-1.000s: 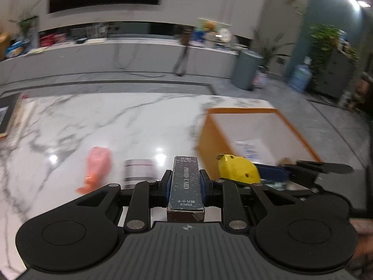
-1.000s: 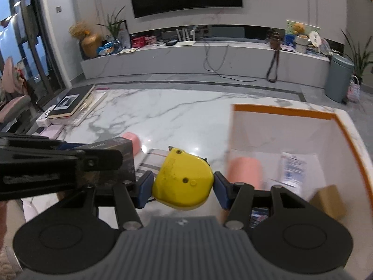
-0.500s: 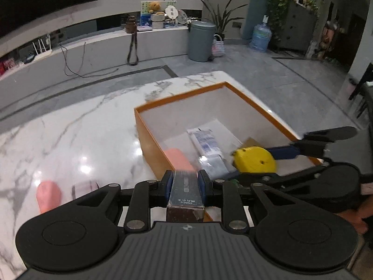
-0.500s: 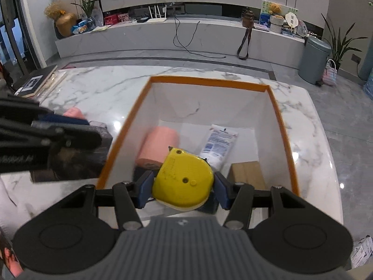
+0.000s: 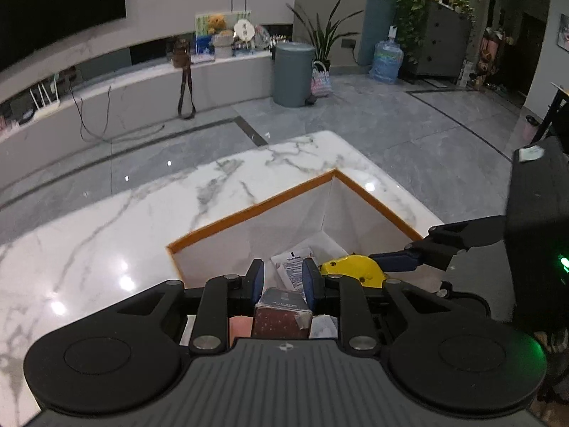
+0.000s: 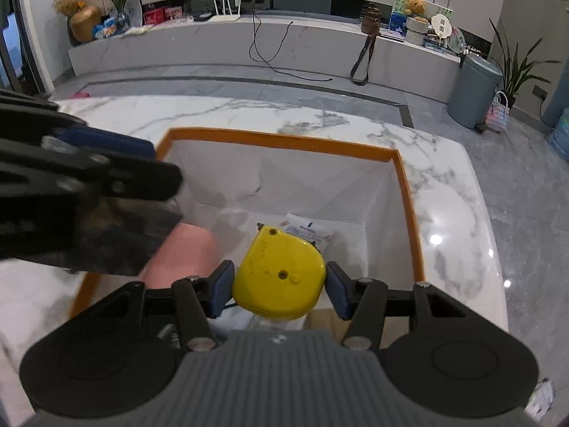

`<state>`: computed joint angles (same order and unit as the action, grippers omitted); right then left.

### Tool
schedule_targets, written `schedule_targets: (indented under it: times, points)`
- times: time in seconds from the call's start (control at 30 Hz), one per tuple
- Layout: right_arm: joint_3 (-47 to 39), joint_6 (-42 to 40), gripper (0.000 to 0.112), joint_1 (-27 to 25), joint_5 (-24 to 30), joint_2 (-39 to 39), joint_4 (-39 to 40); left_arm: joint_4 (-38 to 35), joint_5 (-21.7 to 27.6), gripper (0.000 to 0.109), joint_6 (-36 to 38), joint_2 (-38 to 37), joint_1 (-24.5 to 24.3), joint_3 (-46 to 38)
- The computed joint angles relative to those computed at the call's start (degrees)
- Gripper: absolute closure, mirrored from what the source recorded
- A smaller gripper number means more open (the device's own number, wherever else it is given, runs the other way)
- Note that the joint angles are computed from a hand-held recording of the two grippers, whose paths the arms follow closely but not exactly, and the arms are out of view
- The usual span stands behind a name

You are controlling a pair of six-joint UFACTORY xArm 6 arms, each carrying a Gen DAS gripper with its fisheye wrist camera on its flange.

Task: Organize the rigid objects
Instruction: 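Lower the card box and tape measure into the orange box and open both grippers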

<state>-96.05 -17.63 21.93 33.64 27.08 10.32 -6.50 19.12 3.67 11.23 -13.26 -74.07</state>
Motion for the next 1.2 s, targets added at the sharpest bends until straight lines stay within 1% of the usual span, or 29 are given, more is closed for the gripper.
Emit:
schedule_targets:
  times: [0.1, 0.23, 0.27, 0.3, 0.33, 0.37, 0.47, 0.53, 0.57, 0.63, 0.67, 0.7, 0.77, 0.87, 0.93, 1.03, 1.1, 1.17, 1.2]
  points:
    - [-3.2, 0.2, 0.057, -0.2, 1.1, 2.9, -2.8, -3.3, 1.2, 0.083, 0.4, 3.9, 0.3, -3.4]
    - [-7.5, 0.1, 0.057, -0.6, 2.8, 6.5, -5.5, -4.3, 2.0, 0.083, 0.9, 7.0, 0.6, -5.8]
    - [-7.9, 0.4, 0.057, -0.6, 2.3, 7.1, -6.8, -3.7, 2.3, 0.083, 0.2, 7.6, 0.6, -6.3]
    - [-7.5, 0.6, 0.057, -0.5, 0.8, 7.3, -8.7, -4.3, 1.5, 0.083, 0.6, 8.0, 0.7, -6.4]
    - [-7.5, 1.1, 0.057, -0.3, 0.1, 7.6, -10.2, -6.6, 1.5, 0.083, 2.4, 8.1, 0.7, -6.5]
    - [-7.1, 1.2, 0.057, -0.3, -0.8, 7.6, -11.2, -6.9, 2.0, 0.083, 2.1, 8.9, 0.6, -7.4]
    - [-6.5, 2.3, 0.057, -0.1, -2.6, 7.7, -13.1, -2.6, 0.2, 0.083, -0.5, 9.7, 0.2, -7.8]
    - [-6.2, 2.4, 0.057, -0.2, -3.3, 7.6, -13.2, -4.3, -0.6, 0.083, 0.4, 9.6, 0.2, -7.4]
    - [-5.6, 2.6, 0.057, -0.2, -4.0, 7.4, -13.5, -6.5, -1.2, 0.083, 1.9, 9.5, 0.2, -7.0]
    - [-4.1, 2.7, 0.058, -0.1, -5.6, 6.6, -13.4, -13.4, -1.6, 0.083, 6.7, 9.5, 0.2, -6.9]
    - [-3.1, 3.9, 0.065, -0.1, -6.9, 6.2, -14.7, -14.7, -2.0, 0.083, 7.0, 9.6, 0.3, -6.9]
    - [-2.1, 5.6, 0.067, -0.1, -7.9, 5.7, -16.5, -14.4, -2.6, 0.083, 6.2, 9.7, 0.4, -6.7]
    - [-1.0, 6.5, 0.069, -0.3, -8.5, 5.0, -16.2, -15.4, -2.9, 0.083, 6.8, 9.4, 0.6, -6.2]
    - [-0.4, 7.3, 0.07, -0.3, -9.2, 4.5, -16.4, -10.9, -1.3, 0.082, 2.8, 9.6, 0.9, -7.1]
    - [0.3, 8.1, 0.069, -0.2, -9.8, 4.3, -17.7, -6.1, -1.2, 0.081, -0.3, 9.2, 0.9, -6.7]
    - [-0.6, 8.7, 0.068, -0.1, -9.9, 5.0, -18.3, -1.0, -0.8, 0.078, -3.4, 9.2, 1.1, -6.9]
    - [-0.2, 8.3, 0.067, 0.0, -10.1, 4.7, -17.5, -0.6, -0.1, 0.077, -3.5, 9.1, 1.1, -7.0]
    - [0.2, 7.5, 0.067, 0.0, -10.4, 4.4, -16.3, -0.4, 0.1, 0.068, -3.4, 9.0, 1.2, -7.0]
    - [-0.1, 7.0, 0.067, -0.1, -10.3, 4.6, -15.8, 0.0, -0.4, 0.065, -3.5, 8.7, 1.2, -6.6]
